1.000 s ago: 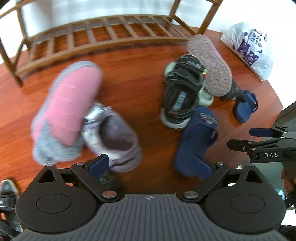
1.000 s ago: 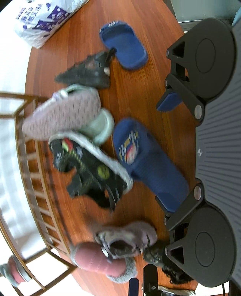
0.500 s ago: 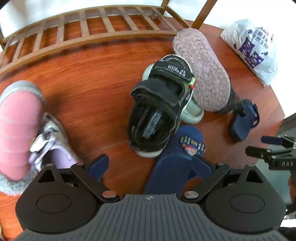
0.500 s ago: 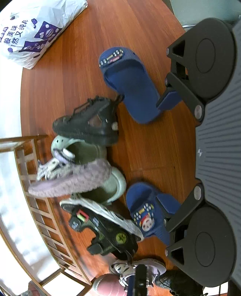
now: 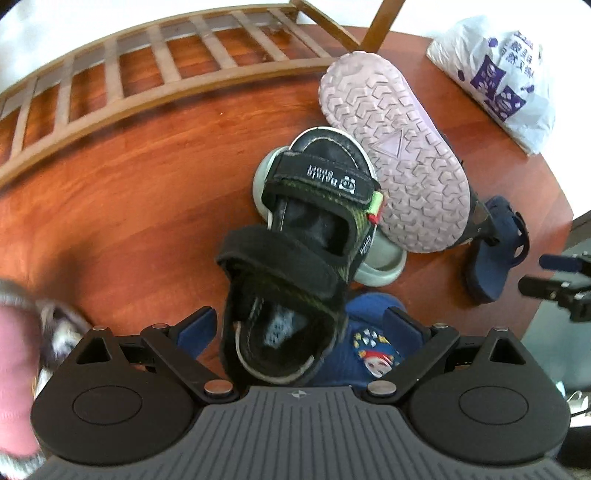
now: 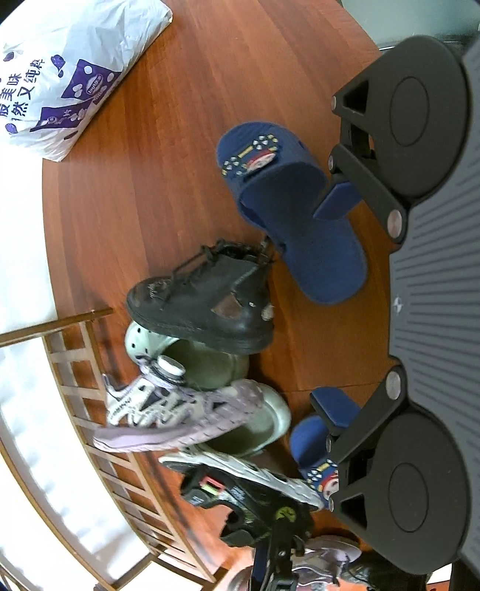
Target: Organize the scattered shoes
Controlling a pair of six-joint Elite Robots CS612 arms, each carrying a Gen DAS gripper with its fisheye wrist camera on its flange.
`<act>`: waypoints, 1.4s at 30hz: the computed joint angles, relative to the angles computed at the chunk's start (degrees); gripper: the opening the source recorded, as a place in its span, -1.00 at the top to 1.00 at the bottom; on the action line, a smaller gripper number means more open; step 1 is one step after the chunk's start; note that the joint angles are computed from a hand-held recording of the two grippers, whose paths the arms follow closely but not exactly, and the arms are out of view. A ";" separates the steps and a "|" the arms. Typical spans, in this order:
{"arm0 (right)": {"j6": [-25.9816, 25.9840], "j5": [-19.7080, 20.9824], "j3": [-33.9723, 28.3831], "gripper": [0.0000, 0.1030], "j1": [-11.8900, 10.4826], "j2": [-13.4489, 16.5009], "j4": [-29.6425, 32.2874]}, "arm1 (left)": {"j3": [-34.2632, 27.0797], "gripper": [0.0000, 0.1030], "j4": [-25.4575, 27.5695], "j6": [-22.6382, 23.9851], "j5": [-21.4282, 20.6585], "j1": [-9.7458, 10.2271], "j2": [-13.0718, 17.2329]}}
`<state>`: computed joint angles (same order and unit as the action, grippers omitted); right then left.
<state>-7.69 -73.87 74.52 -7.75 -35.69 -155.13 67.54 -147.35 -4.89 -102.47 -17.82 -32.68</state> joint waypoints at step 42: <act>2.28 14.01 -26.41 -0.94 -2.43 15.15 20.22 | -7.50 -0.64 3.85 2.12 -6.04 1.10 6.28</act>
